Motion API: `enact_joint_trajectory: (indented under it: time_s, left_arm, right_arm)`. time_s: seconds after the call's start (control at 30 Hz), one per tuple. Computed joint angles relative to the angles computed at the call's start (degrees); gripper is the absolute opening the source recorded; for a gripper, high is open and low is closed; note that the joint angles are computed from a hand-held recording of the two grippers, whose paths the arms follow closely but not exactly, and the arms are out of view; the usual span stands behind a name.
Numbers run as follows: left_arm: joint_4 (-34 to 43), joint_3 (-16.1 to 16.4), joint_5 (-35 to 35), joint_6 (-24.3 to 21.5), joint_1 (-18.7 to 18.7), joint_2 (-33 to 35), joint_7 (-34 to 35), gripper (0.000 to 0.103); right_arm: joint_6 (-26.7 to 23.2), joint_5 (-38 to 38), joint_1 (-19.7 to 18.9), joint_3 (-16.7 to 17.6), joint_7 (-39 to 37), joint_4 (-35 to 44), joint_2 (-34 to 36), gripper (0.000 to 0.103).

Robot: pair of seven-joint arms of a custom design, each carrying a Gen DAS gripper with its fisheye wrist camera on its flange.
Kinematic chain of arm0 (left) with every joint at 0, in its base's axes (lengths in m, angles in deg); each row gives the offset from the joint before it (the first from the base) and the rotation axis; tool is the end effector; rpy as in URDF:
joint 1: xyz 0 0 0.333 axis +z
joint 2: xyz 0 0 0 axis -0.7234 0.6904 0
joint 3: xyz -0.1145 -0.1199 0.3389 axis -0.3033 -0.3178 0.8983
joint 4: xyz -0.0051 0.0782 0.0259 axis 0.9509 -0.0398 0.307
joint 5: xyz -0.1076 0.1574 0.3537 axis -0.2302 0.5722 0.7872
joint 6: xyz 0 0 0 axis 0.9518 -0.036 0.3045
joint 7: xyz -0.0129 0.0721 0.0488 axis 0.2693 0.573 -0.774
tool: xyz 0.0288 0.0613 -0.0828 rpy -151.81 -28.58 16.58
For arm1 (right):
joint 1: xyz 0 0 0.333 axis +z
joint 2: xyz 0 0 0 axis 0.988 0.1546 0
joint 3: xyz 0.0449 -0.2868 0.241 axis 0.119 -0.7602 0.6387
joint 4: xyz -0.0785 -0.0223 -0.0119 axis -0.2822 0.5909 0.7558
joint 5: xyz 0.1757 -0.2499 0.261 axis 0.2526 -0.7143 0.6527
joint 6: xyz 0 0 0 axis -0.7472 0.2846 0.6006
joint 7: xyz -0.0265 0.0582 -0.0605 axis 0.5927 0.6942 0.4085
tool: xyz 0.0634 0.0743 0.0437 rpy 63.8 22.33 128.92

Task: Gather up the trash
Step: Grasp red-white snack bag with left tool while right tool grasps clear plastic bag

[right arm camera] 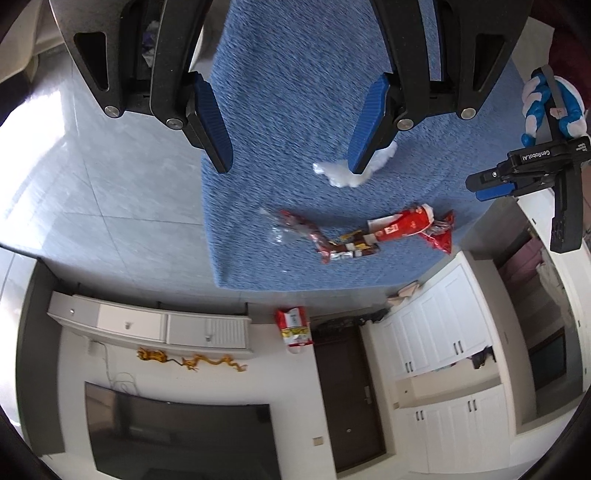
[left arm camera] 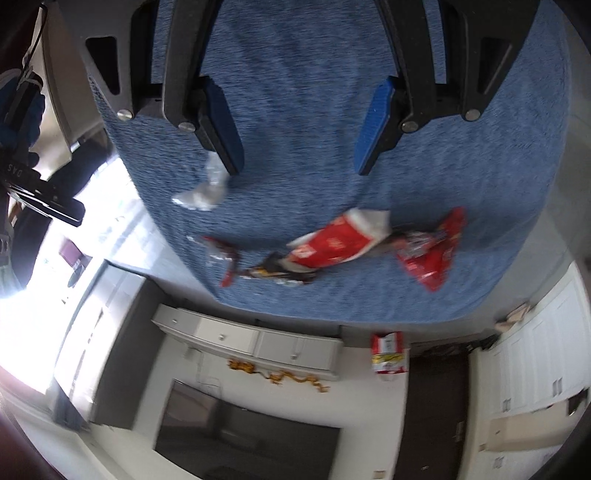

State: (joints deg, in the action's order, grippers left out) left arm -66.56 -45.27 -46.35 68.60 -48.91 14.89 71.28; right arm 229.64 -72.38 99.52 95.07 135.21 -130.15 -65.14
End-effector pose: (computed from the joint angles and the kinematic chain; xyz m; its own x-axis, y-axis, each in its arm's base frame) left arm 0.5353 -0.0372 0.6219 -0.5220 -0.8264 0.2112 -0.6681 0.2422 -0.7036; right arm 0.4173 0.3119 0.6413 -0.1050 -0.9853 -0.1351 -0.6453 0.1709 -0.7445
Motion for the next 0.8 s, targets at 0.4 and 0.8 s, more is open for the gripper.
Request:
enact_joint_trajectory:
  time_s: [0.4,0.8]
  left_arm:
    - [2.8,0.6,0.4,-1.0,4.0,4.7,0.9,0.060]
    - [10.3,-4.9,4.6,2.1,2.1,12.2,5.3,0.067]
  right_arm:
    - [4.1,3.8,2.8,-3.4,-5.4,4.3,8.7,0.064]
    - [11.3,18.3,5.8,-6.7,-17.4,4.6,15.1,0.064]
